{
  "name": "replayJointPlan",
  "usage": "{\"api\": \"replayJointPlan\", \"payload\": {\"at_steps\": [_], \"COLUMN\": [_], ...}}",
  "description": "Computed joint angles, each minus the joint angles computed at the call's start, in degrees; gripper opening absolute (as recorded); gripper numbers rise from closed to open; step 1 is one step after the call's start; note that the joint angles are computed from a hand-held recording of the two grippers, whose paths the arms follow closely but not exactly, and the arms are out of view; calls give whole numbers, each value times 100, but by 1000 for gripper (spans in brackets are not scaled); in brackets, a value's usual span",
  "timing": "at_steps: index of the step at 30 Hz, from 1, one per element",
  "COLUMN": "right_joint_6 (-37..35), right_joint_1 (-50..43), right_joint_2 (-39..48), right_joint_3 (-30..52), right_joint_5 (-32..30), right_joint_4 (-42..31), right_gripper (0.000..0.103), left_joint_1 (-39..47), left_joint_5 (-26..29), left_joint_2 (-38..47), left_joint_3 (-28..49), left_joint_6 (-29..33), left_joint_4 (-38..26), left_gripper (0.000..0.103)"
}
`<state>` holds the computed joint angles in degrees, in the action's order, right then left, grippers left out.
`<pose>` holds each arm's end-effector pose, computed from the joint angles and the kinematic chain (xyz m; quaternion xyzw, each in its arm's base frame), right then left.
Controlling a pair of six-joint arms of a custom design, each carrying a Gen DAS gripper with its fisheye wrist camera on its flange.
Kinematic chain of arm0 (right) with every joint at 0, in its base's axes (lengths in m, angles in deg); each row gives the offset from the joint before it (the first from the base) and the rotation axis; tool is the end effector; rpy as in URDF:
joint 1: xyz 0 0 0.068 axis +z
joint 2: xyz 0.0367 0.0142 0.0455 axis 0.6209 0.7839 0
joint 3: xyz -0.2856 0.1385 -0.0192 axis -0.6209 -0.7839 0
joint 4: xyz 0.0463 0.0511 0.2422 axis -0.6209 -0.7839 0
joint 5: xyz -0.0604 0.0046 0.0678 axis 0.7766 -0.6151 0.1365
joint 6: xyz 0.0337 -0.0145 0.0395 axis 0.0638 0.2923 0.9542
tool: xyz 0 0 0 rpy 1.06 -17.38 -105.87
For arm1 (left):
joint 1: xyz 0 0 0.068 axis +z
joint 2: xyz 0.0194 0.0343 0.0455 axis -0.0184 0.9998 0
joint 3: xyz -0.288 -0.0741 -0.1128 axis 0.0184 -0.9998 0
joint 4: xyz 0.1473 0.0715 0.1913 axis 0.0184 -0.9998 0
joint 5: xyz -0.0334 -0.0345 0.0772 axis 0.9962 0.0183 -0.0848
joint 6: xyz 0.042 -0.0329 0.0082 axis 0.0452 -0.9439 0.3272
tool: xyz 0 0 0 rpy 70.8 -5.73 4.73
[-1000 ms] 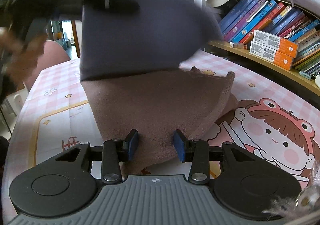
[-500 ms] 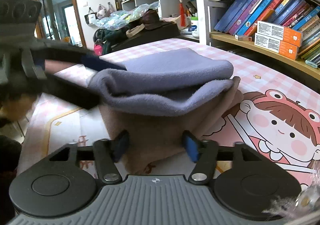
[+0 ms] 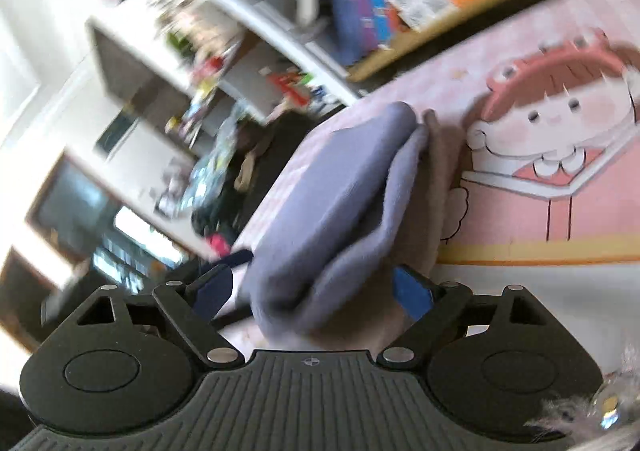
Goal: Fold clothes
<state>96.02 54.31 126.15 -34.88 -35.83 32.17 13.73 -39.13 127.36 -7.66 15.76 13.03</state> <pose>0.3233 0.1213 0.0949 -0.1175 0.8042 0.5202 0.2622 0.2170 0.0379 0.1089 0.2128 0.8425 -0.0749 0.4891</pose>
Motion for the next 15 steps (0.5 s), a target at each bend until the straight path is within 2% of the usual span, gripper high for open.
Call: {"api": "replayJointPlan", "payload": {"at_steps": [1, 3, 6, 7, 8, 9, 10, 11, 13, 15], "right_joint_6": [278, 337, -310, -489, -652, -1020, -1407, -1788, -2600, -3107], "right_joint_1": [67, 337, 923, 1123, 1323, 1567, 1819, 2025, 2432, 2726], "right_joint_2": [20, -121, -461, -550, -625, -756, -882, -1003, -1220, -1100], "right_joint_3": [62, 328, 550, 642, 745, 714, 683, 519, 208, 47], "right_joint_5": [107, 652, 1920, 2355, 2793, 3344, 3909, 4293, 5003, 5624], "right_joint_4": [55, -497, -1438, -1723, -1999, -2061, -2095, -1854, -1329, -876], "right_gripper": [85, 84, 78, 70, 47, 30, 19, 15, 15, 15], "left_joint_1": [-143, -262, -226, -171, -111, -57, 18, 100, 245, 333], "left_joint_5": [-100, -77, 127, 259, 397, 514, 648, 791, 1072, 1249], "left_joint_2": [95, 372, 816, 888, 940, 991, 1039, 1061, 1097, 1140], "left_joint_3": [-61, -16, 42, 53, 75, 89, 125, 168, 253, 333], "left_joint_6": [121, 307, 414, 421, 398, 357, 327, 307, 269, 257], "left_joint_4": [154, 208, 491, 541, 554, 588, 587, 544, 423, 318], "left_gripper": [83, 85, 90, 92, 93, 93, 94, 94, 94, 94]}}
